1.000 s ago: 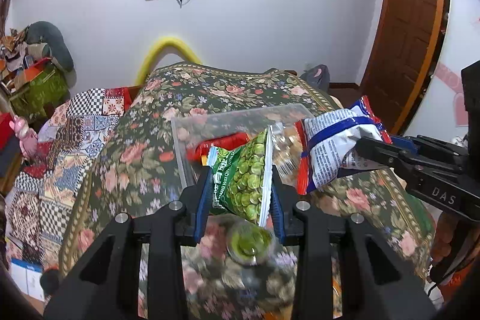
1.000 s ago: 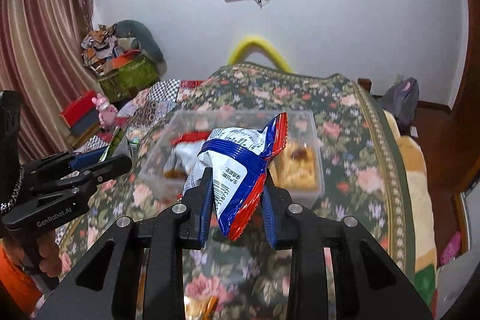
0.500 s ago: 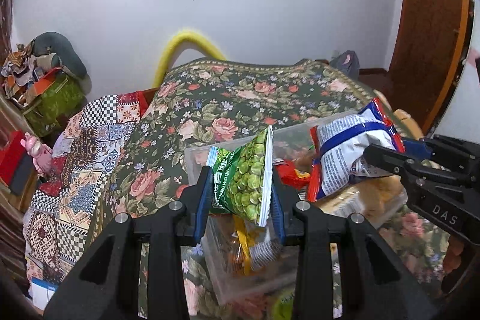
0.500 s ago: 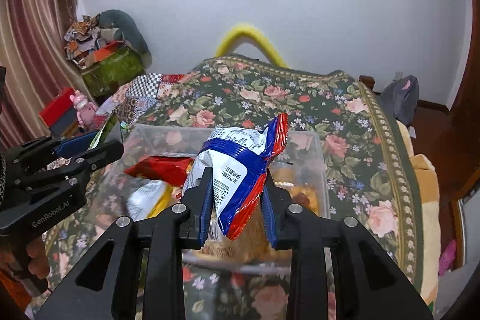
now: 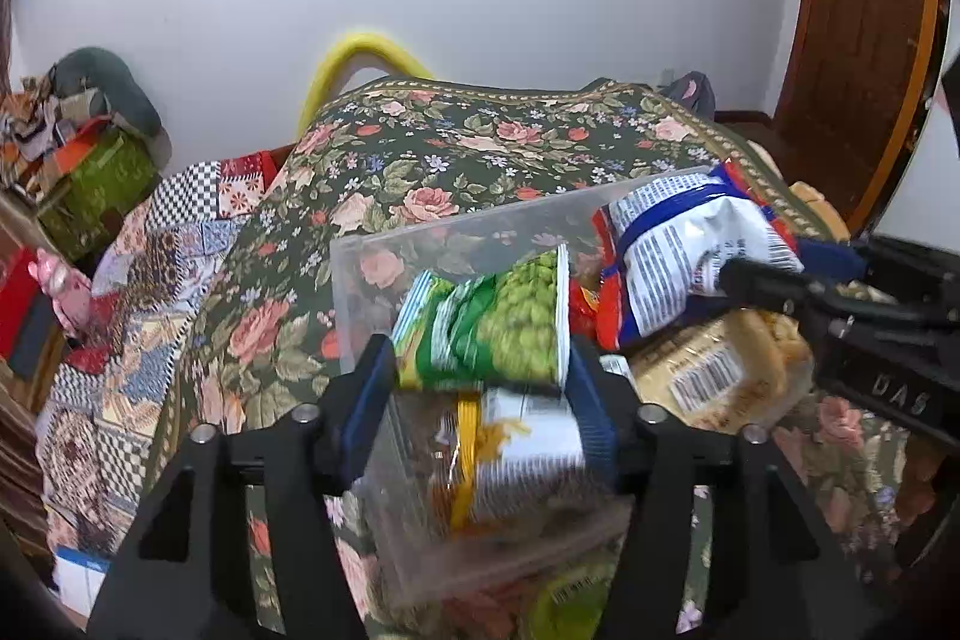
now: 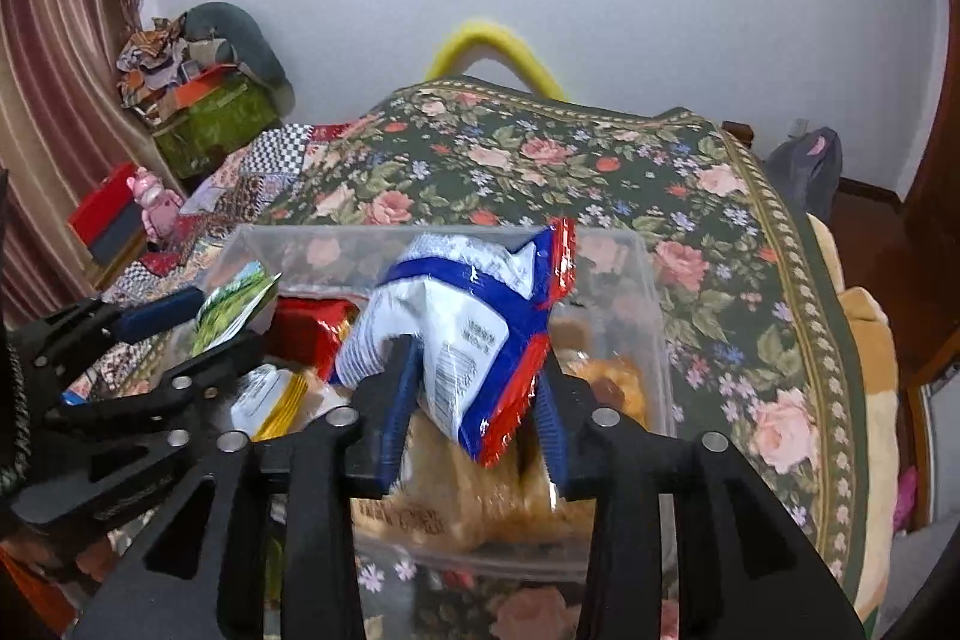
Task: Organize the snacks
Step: 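Drop pea bag into box with left tool while right tool drops chip bag, then grasp green jelly cup with left tool while right tool grasps orange-wrapped roll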
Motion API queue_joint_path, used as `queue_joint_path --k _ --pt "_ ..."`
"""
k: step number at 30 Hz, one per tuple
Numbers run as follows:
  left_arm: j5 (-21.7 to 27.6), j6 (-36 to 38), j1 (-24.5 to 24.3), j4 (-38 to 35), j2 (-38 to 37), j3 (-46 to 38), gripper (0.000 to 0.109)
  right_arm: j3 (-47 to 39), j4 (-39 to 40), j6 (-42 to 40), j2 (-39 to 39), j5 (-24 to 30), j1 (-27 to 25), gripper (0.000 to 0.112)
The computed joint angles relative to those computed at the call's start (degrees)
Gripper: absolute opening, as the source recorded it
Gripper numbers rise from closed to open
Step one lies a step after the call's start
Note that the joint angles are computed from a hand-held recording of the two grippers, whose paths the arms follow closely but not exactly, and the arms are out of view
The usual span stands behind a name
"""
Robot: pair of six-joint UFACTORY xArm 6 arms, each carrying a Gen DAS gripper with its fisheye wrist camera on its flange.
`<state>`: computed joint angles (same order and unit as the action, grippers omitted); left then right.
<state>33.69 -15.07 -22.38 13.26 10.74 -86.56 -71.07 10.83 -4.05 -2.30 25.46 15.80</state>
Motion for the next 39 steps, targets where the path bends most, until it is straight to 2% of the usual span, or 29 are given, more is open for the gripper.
queue_joint_path --k 5,11,17,19,21,29,31,35,37,39 --pt "-0.94 2.44 0.37 -5.64 -5.14 4.91 0.065 4.90 -1.75 0.16 -4.87 -1.04 0.27 0.054" --pt "-2.66 4.15 -0.70 -7.36 -15.28 14.44 0.066 12.42 1.62 -3.88 -13.60 -0.88 1.24 0.059" --pt "-2.16 6.18 -2.14 -9.39 -26.68 25.56 0.069 21.43 3.30 -6.36 -22.94 0.11 3.63 0.071" --pt "-1.95 5.66 -2.48 -9.17 -29.73 28.92 0.070 23.94 4.31 -6.62 -25.17 1.06 4.55 0.079" --pt "-1.50 5.25 -2.60 -9.04 -33.07 32.62 0.070 26.12 3.77 -5.41 -26.72 2.32 5.86 0.079" --pt "0.14 3.13 -2.47 -7.78 -41.28 42.14 0.070 29.18 3.37 -0.56 -25.93 5.42 11.54 0.087" --pt "0.13 3.23 -2.13 -8.43 -42.26 43.56 0.070 28.39 0.27 2.25 -23.97 5.53 12.94 0.094" --pt "0.12 3.91 -1.31 -10.60 -42.79 44.78 0.070 27.71 -9.08 9.69 -21.30 5.47 14.23 0.097" --pt "0.02 3.90 -1.19 -10.72 -42.52 44.87 0.070 27.98 -10.84 11.63 -20.89 4.73 14.01 0.098" --pt "-0.12 4.05 -1.38 -10.78 -41.78 44.59 0.070 27.97 -9.15 10.42 -20.60 4.42 13.17 0.099"
